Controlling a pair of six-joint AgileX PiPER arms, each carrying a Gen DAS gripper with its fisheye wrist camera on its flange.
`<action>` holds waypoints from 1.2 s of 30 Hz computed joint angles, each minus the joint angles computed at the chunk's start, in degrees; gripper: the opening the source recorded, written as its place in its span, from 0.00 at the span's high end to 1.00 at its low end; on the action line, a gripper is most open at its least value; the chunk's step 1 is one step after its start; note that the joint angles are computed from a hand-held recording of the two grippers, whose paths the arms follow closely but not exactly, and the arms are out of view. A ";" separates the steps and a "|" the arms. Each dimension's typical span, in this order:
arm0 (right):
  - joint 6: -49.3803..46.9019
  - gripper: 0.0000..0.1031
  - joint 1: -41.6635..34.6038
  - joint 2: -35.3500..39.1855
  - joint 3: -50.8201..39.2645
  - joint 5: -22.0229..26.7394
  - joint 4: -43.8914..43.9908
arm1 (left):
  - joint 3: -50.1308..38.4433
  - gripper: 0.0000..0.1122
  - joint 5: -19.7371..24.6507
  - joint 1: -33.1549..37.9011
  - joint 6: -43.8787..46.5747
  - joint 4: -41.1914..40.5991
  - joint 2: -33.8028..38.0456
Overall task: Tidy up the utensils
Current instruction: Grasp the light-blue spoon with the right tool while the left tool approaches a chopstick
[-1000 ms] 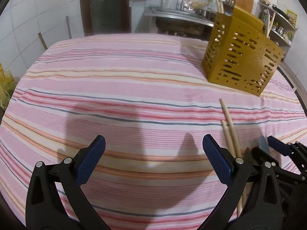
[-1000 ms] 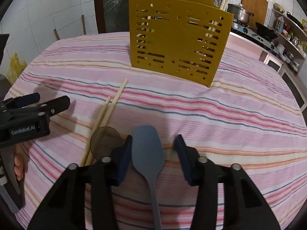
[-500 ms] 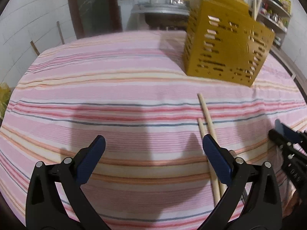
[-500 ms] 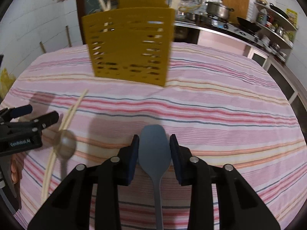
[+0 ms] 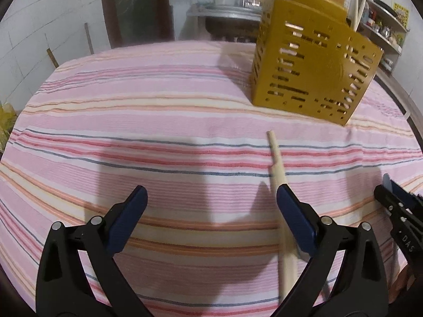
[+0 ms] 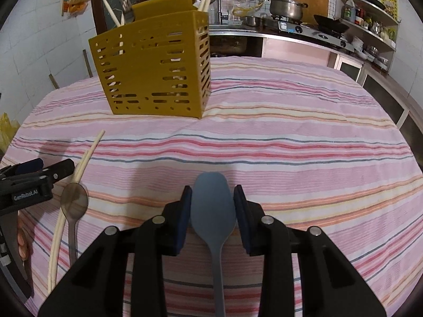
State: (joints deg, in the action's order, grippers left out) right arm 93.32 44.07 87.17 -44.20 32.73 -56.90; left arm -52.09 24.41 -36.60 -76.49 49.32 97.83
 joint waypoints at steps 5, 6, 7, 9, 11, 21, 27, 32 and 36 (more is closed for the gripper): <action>0.73 0.68 -0.26 -0.12 0.61 -0.87 -0.71 | -0.56 0.16 2.00 -1.67 -1.61 1.02 1.32; 0.76 0.68 -0.29 -0.05 0.60 -0.91 -0.68 | -0.52 0.16 1.95 -1.53 -1.46 0.57 1.31; 0.58 0.68 -0.20 -0.03 0.46 -0.71 -0.42 | -0.75 0.16 1.98 -1.20 -0.60 -0.79 1.41; 1.46 0.68 0.06 -0.33 0.90 -0.69 -0.88 | -0.48 0.16 1.66 -0.32 0.54 -3.47 1.12; 2.15 0.68 0.21 -0.57 1.21 -0.73 -1.23 | -0.14 0.16 0.93 0.00 0.63 -3.42 1.11; 3.79 0.68 -0.89 -1.86 2.77 -2.48 -2.14 | -4.14 0.16 7.34 -4.17 1.68 -2.93 4.30; 4.11 0.68 -0.66 -1.23 2.37 -1.44 -2.35 | -6.82 0.39 7.98 -4.77 1.34 -4.95 5.52; 4.44 0.68 -0.26 -1.45 2.38 -0.57 -2.53 | -9.86 0.62 8.68 -5.48 6.27 -8.14 6.77; 4.79 0.68 0.11 -1.41 2.45 -0.15 -2.84 | -13.21 0.70 8.93 -3.63 12.62 -13.16 8.32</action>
